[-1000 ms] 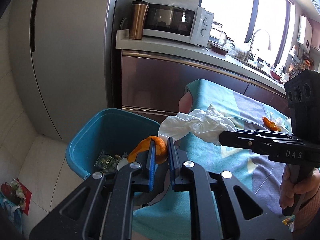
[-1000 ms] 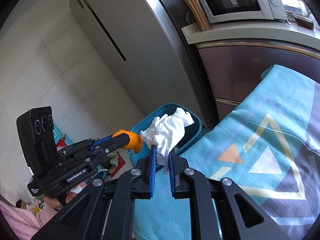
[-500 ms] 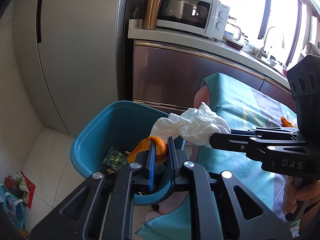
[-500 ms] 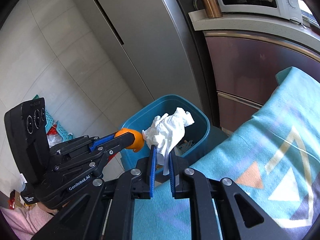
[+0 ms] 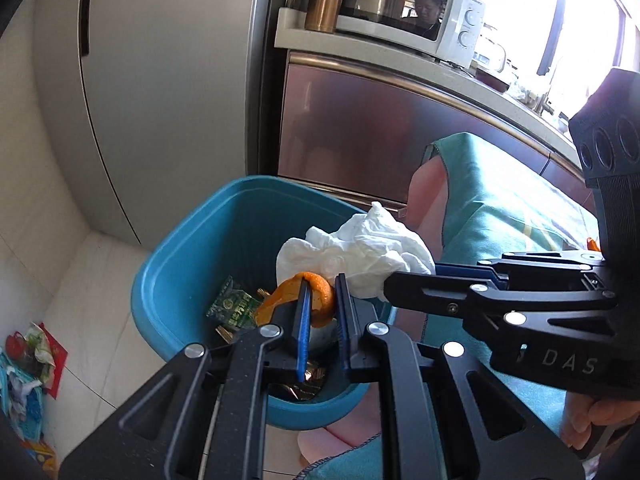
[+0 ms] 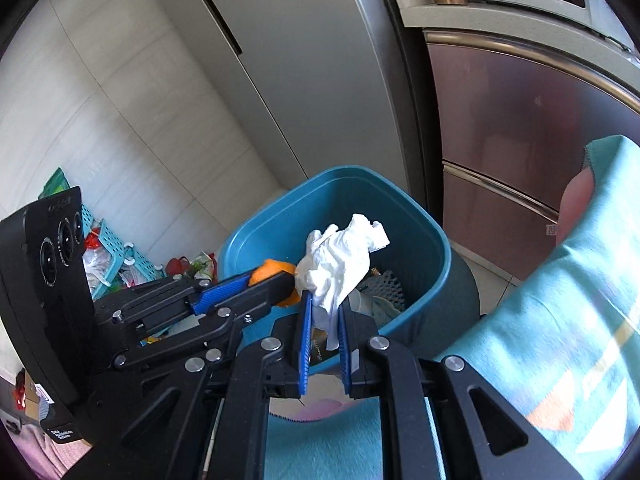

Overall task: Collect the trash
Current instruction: 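Carry the orange peel and tissue to the teal bin and open both tools, then move both tools back over the table toward the second peel and tissue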

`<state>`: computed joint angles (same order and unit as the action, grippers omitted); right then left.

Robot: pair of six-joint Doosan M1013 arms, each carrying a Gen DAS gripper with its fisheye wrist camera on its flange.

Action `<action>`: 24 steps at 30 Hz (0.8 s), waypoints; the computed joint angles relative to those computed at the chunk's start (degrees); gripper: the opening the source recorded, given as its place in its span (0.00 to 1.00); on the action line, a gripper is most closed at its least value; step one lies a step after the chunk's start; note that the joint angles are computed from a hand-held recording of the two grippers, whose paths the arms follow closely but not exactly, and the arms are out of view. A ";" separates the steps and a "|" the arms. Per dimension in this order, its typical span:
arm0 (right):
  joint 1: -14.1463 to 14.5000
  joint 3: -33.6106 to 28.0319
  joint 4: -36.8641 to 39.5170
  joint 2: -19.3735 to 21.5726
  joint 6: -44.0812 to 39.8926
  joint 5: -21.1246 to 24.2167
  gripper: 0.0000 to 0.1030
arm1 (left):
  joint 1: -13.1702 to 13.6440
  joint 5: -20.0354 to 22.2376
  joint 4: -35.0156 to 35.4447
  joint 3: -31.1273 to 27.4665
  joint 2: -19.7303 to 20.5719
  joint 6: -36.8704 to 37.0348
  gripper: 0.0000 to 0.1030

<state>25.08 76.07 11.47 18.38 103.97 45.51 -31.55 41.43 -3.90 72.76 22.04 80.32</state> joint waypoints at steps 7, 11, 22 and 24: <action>-0.39 -1.73 1.40 1.64 0.66 1.77 0.16 | 1.48 2.02 -5.16 -0.94 1.54 0.55 0.11; -0.47 -1.21 1.14 1.41 2.07 1.61 0.22 | 1.69 2.11 -6.08 -0.88 1.86 0.79 0.11; -0.85 3.90 2.12 -2.61 2.05 -4.07 0.28 | 0.56 -2.43 -5.24 1.56 -0.59 2.90 0.15; -1.00 5.94 2.43 -4.51 1.70 -6.07 0.30 | 0.23 -4.05 -6.24 2.53 -1.62 4.65 0.19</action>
